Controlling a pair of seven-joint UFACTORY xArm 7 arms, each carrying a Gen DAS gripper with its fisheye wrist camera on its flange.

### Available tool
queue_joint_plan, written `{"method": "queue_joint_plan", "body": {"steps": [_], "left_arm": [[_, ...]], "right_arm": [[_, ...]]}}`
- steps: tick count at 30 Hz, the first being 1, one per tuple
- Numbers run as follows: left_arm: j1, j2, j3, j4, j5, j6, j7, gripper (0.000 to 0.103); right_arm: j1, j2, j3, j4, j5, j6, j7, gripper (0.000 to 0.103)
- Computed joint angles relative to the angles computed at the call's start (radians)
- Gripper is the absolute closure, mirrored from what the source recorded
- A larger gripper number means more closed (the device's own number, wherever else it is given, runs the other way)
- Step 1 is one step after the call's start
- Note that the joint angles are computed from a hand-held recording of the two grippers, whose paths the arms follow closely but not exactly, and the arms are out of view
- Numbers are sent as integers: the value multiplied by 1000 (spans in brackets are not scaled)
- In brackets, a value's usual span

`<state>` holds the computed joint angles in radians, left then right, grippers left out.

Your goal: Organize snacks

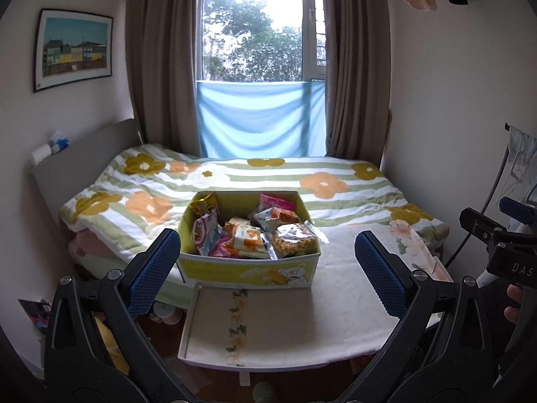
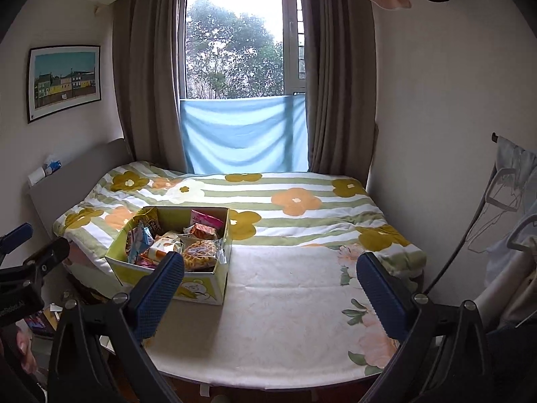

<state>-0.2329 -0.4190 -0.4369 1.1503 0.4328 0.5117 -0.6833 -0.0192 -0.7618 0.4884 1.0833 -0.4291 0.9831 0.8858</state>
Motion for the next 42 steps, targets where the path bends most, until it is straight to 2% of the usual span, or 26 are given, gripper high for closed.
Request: {"method": "queue_joint_plan", "body": {"steps": [25,31,42], "left_arm": [[1,-29,-7,-23,-34,-30,16,0],[-19,-39,19,-33,-68,-31,44,0],[-11,-47,19,-41,-86,-30,52,0]], "right_arm": [[-24,-44,28,7,0,35,9,1],[-26,-41,33,12,3,42,10,1],[-24,-32,38,18,0,54,12,1]]}}
